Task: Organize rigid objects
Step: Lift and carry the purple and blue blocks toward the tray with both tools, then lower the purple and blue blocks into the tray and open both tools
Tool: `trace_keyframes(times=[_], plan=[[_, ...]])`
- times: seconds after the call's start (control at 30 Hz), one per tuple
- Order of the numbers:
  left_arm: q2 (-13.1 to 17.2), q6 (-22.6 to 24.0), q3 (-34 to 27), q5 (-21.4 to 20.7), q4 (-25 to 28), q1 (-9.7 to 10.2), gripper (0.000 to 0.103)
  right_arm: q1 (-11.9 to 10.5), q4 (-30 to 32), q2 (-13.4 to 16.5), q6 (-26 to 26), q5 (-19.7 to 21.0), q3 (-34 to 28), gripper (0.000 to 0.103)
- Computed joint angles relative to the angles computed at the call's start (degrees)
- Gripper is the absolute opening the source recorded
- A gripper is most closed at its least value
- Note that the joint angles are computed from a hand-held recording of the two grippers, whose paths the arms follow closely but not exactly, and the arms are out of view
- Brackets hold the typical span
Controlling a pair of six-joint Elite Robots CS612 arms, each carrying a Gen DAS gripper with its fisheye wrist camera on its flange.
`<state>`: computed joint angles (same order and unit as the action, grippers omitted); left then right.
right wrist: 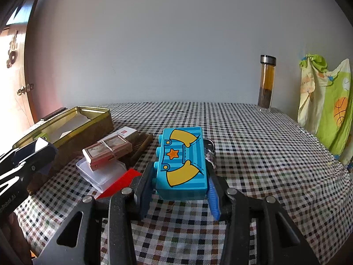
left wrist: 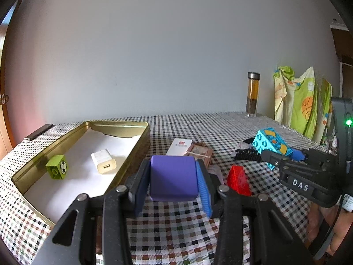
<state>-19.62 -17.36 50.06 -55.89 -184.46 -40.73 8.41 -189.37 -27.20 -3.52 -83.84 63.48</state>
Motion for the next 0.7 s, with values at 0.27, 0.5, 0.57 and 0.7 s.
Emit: trace_keyframes(times=[0.27,0.5,0.57,0.7], plan=[[-2.9,0.8,4.3,5.1,-3.3,0.31,0.04,0.7,2.7,-0.1,-3.1,2.2,-1.6,0.045],[-5.5,-3.5,8.4,7.8,-1.5,1.79,0.04,2.8,4.2,0.6,-7.9,3.7,-5.1,0.045],[-6.1,-4.6,9.3,8.4,-1.1,2.14,0.04,3.2,4.8,0.9,-8.4,4.2,-6.0,0.045],[-6.3,-6.3,9.8,9.0,-0.2,2.59,0.04,3.8,6.1,1.4,-9.5,5.3,-7.3,0.045]])
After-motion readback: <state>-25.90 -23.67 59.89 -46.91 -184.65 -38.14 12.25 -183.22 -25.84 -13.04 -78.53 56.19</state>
